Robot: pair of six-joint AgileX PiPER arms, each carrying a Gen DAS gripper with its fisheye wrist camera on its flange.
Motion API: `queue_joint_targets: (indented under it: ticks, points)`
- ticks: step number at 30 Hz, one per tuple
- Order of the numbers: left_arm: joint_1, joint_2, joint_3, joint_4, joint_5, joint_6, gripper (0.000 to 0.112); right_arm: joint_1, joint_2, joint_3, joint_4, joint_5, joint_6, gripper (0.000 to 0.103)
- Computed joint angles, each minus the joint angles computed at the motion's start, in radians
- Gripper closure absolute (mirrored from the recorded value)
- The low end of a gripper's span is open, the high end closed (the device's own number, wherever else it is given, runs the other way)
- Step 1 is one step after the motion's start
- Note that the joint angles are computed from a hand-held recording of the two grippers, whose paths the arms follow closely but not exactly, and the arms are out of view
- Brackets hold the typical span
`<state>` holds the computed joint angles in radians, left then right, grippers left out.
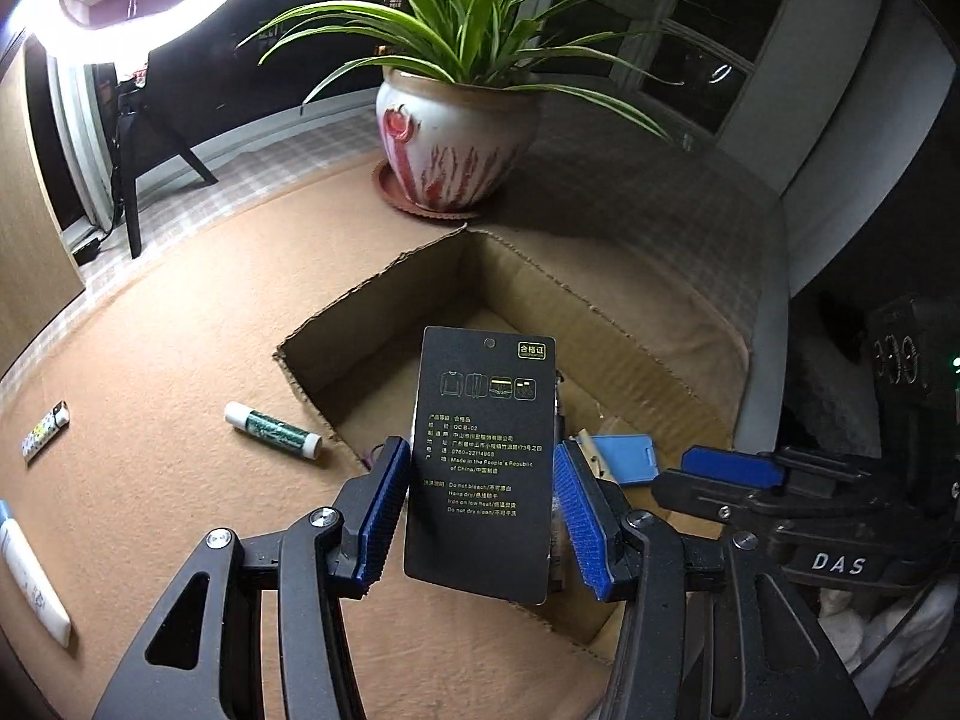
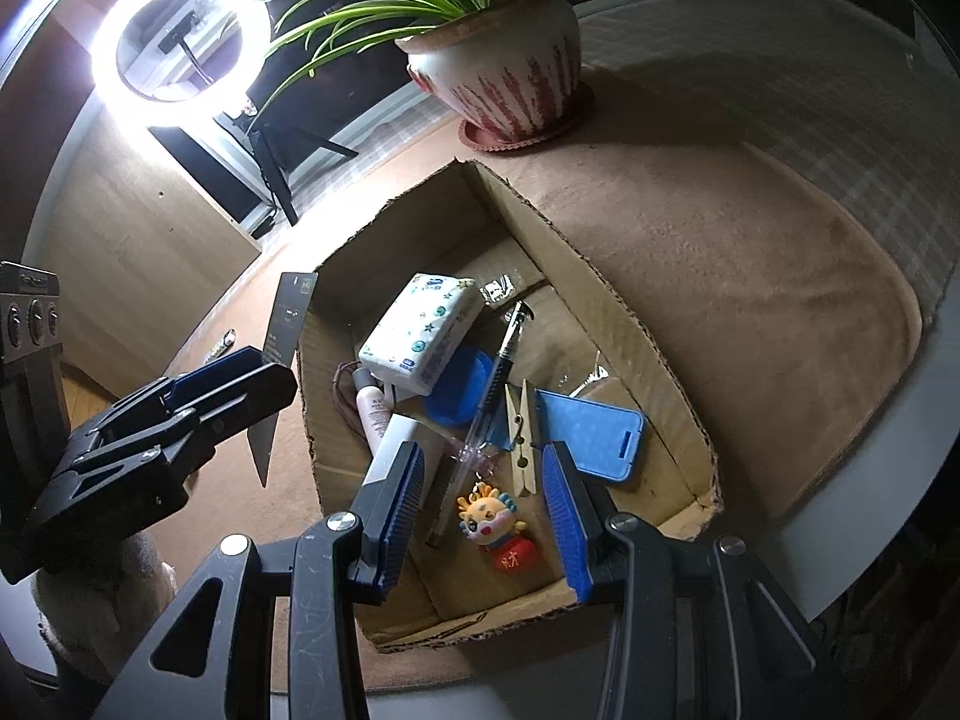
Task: Organize objects
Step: 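Carry the black card with the left gripper into the box and release, then move the right gripper to the green glue stick and grasp it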
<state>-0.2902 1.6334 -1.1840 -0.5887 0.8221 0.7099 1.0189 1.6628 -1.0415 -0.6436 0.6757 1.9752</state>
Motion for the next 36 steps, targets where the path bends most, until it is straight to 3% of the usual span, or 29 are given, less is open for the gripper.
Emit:
queue_joint_targets:
  ticks: [3, 12, 16, 21, 29, 33, 36]
  points:
    - [0.007, -0.002, -0.001, -0.006, 0.016, 0.000, 0.050, 0.003, 0.000, -0.002, 0.001, 0.001, 0.002, 0.065]
    - [0.080, -0.043, 0.050, -0.007, 0.018, 0.010, 0.050, 0.010, 0.019, -0.038, 0.012, 0.002, -0.034, 0.065]
    - [0.172, -0.078, 0.106, -0.009, 0.017, 0.051, 0.050, 0.008, 0.034, -0.068, 0.016, -0.002, -0.070, 0.065]
    - [0.320, -0.080, 0.151, -0.013, 0.046, 0.101, 0.050, -0.019, 0.096, -0.170, 0.082, -0.012, -0.230, 0.065]
    - [0.537, -0.077, 0.178, -0.022, 0.083, 0.196, 0.050, -0.078, 0.306, -0.556, 0.276, 0.070, -0.687, 0.065]
    - [0.609, -0.068, 0.175, -0.021, 0.100, 0.217, 0.050, -0.129, 0.491, -0.848, 0.425, 0.164, -0.946, 0.065]
    - [0.666, -0.065, 0.175, -0.028, 0.122, 0.240, 0.050, -0.174, 0.654, -1.099, 0.545, 0.285, -1.089, 0.065]
